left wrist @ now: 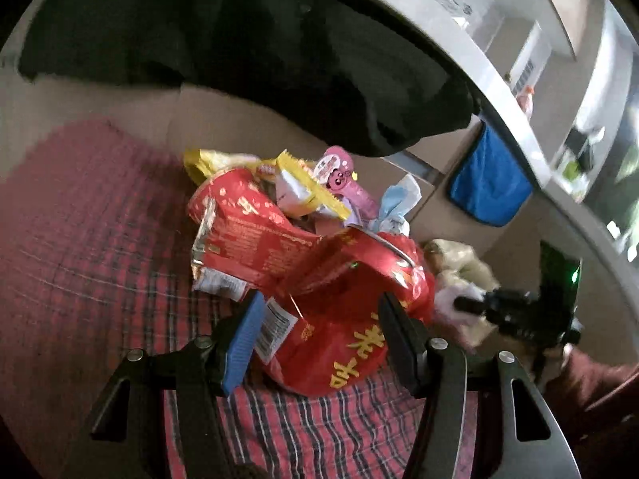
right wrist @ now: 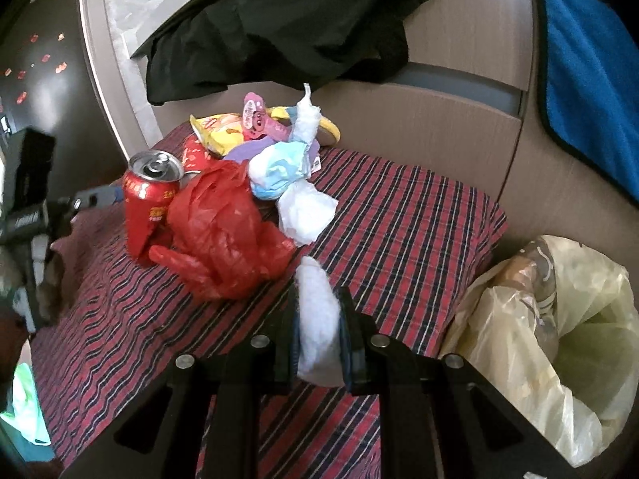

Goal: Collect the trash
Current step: 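Grasp the red can in the pile with the left tool while the right tool holds the tissue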

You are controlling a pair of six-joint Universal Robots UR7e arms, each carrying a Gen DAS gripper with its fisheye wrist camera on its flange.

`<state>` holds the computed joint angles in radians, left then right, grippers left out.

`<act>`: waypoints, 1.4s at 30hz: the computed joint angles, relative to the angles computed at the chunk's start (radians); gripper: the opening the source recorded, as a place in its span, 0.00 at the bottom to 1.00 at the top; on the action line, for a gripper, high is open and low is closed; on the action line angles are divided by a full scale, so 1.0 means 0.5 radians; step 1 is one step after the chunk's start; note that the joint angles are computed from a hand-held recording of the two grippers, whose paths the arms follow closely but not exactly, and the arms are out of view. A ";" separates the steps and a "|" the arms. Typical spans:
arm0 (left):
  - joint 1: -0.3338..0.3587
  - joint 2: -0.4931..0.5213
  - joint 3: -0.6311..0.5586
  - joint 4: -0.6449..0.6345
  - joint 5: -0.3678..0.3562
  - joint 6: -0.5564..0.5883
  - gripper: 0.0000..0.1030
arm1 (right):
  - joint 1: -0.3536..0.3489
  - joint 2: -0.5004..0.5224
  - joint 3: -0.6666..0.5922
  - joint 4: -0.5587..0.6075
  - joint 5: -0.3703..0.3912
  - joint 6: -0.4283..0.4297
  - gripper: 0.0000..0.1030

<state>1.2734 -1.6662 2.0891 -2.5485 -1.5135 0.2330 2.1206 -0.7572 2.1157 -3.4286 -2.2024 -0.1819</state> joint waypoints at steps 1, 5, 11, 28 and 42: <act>0.026 0.028 -0.025 0.026 -0.026 -0.011 0.58 | 0.006 -0.003 0.008 0.007 -0.003 0.007 0.15; 0.102 0.138 -0.111 0.136 -0.136 -0.048 0.58 | 0.015 -0.015 0.040 0.004 -0.022 0.005 0.15; -0.099 0.062 0.079 0.006 0.074 -0.029 0.58 | 0.002 -0.053 0.079 0.007 -0.022 0.037 0.15; -0.214 0.197 0.124 -0.295 0.453 -0.605 0.59 | -0.013 -0.066 0.139 -0.118 -0.001 0.025 0.16; -0.291 0.315 0.047 -0.147 0.438 -0.825 0.41 | -0.026 0.008 0.032 -0.215 0.006 -0.109 0.16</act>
